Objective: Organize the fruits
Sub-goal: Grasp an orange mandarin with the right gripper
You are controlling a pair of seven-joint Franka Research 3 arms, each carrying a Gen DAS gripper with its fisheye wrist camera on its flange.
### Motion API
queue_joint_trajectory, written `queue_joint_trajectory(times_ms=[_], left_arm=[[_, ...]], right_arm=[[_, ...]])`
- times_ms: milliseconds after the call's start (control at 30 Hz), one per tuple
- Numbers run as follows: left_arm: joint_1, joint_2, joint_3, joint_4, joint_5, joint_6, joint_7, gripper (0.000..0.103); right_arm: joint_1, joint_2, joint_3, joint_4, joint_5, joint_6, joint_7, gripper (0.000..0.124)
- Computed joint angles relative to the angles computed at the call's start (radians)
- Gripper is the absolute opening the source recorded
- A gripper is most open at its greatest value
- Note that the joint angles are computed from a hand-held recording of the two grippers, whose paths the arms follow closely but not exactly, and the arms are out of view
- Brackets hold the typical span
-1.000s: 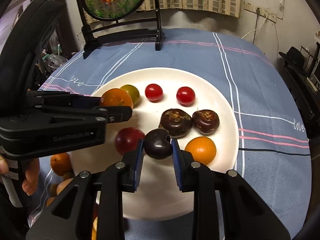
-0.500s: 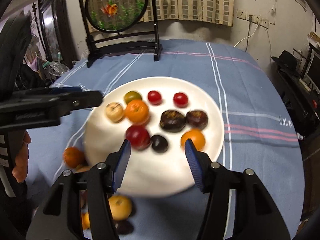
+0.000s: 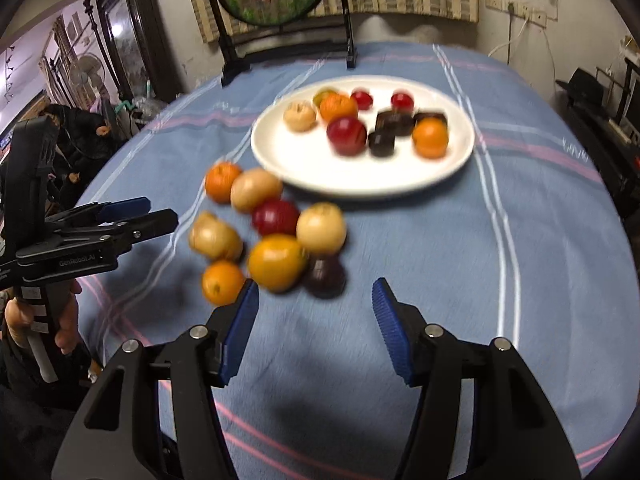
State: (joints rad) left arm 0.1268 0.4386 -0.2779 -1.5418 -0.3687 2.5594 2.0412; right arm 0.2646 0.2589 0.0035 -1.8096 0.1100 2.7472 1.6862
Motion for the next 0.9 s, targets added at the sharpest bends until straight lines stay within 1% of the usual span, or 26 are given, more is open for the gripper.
queue_joint_trajectory(times_ms=[100,200,267,300,333,400,467,533,567,600,633,733,833,900], left_arm=[[0.011,-0.024,-0.001,-0.041,-0.017,0.01,0.005,0.078],[0.013,-0.045,0.001,-0.071,-0.026,0.03,0.018,0.078],[0.01,-0.047,0.006,-0.075,-0.028,0.034,0.011,0.078],[0.012,-0.048,0.007,-0.075,-0.031,0.033,0.01,0.078],[0.013,-0.046,0.009,-0.073,-0.033,0.032,0.005,0.078],[0.015,-0.046,0.011,-0.07,-0.035,0.032,0.002,0.078],[0.021,-0.053,0.01,-0.079,-0.044,0.036,0.006,0.078],[0.029,-0.061,0.007,-0.089,-0.057,0.037,0.019,0.078],[0.032,-0.065,0.006,-0.094,-0.064,0.036,0.026,0.078],[0.035,-0.07,0.002,-0.099,-0.074,0.03,0.038,0.078],[0.035,-0.074,-0.001,-0.103,-0.082,0.026,0.049,0.078],[0.026,-0.082,-0.003,-0.112,-0.094,0.018,0.073,0.078],[0.014,-0.085,-0.008,-0.111,-0.111,0.007,0.098,0.078],[0.0,-0.078,-0.008,-0.101,-0.111,-0.006,0.101,0.078]], right_arm=[[0.0,-0.002,0.006,-0.008,0.018,0.003,0.006,0.06],[-0.005,-0.013,0.032,-0.021,0.057,0.02,-0.04,0.06],[-0.02,-0.018,0.066,-0.028,0.122,0.038,-0.116,0.06],[-0.044,-0.019,0.11,-0.035,0.212,0.066,-0.207,0.06],[-0.049,-0.013,0.126,-0.029,0.257,0.078,-0.255,0.06],[-0.021,0.006,0.109,-0.008,0.25,0.072,-0.263,0.06],[0.001,0.042,0.093,0.036,0.231,0.036,-0.251,0.059],[0.014,0.088,0.08,0.091,0.214,-0.001,-0.235,0.051],[0.032,0.096,0.063,0.096,0.187,0.005,-0.211,0.05],[0.064,0.106,0.027,0.099,0.131,0.025,-0.167,0.047],[0.083,0.125,0.004,0.116,0.074,0.025,-0.129,0.036],[0.054,0.127,0.032,0.12,0.106,0.024,-0.14,0.036],[0.031,0.075,0.054,0.061,0.135,0.02,-0.17,0.036],[0.023,0.026,0.059,0.0,0.152,0.041,-0.187,0.036]])
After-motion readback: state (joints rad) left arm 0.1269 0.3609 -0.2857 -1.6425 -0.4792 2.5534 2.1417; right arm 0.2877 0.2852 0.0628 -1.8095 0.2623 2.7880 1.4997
